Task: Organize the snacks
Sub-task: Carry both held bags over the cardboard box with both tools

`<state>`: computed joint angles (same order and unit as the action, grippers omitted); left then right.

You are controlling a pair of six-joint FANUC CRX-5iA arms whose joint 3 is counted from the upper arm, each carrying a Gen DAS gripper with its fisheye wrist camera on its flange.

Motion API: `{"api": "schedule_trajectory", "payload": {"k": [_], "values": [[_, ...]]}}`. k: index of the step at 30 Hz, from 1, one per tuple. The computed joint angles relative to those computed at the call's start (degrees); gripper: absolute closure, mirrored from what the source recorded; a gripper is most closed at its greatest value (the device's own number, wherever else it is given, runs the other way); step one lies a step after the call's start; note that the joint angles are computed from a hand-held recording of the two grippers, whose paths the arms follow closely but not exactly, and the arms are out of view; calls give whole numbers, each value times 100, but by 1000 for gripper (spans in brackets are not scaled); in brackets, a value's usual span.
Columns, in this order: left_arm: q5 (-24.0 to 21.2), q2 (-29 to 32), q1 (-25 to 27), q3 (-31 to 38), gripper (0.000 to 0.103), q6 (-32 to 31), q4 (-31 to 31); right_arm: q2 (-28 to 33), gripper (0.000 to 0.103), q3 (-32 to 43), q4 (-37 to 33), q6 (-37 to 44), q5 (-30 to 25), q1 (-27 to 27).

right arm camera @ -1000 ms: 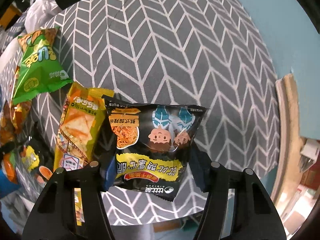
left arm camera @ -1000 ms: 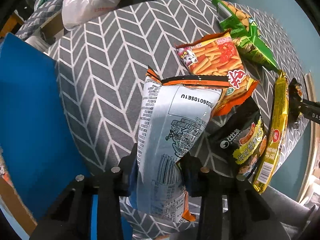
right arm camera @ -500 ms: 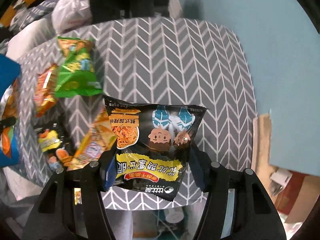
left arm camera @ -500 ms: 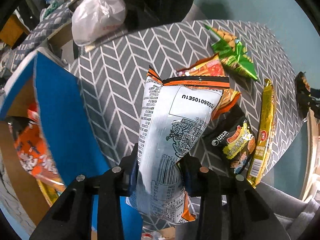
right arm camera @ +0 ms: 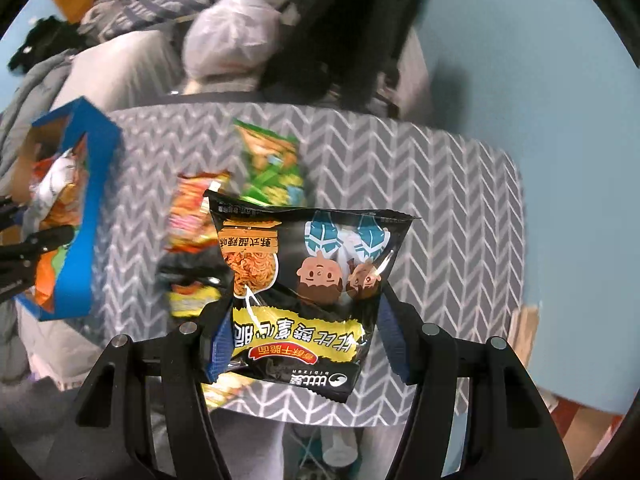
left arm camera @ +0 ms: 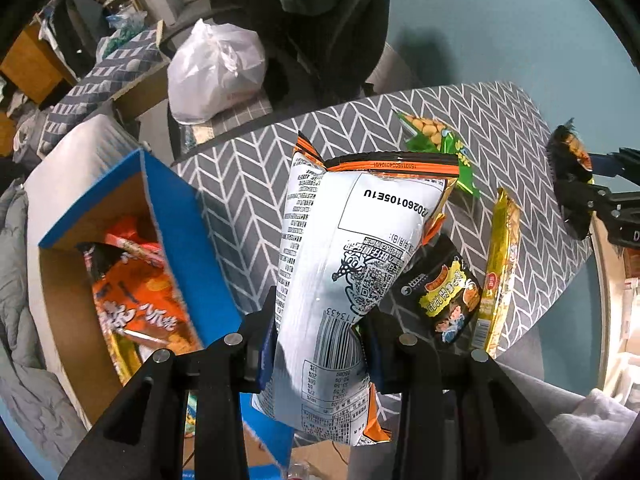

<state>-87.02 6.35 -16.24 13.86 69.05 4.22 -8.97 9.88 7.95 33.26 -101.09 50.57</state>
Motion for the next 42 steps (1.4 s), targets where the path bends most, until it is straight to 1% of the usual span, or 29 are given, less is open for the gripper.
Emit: {"api": "schedule_trajectory", "payload": {"k": [11,25,30,36,42], "values": [[-38,-333,439,17,66,121,88,774,42,1030,-74,906,114,83],[-35,-800,1227,-341,66,295,28,2012,41,2651,-469,1946,310,162],[-25,-966,1578,-490,66,334,7,2552,41,3346,-568,2328,262,232],[-13,-1061,1990,-638,66,342,-13,3143,41,4156,-787,2572,166,273],[47,-1073,2376,-801,66,322,-4,3858,41,5191,-989,2724,-102,348]]}}
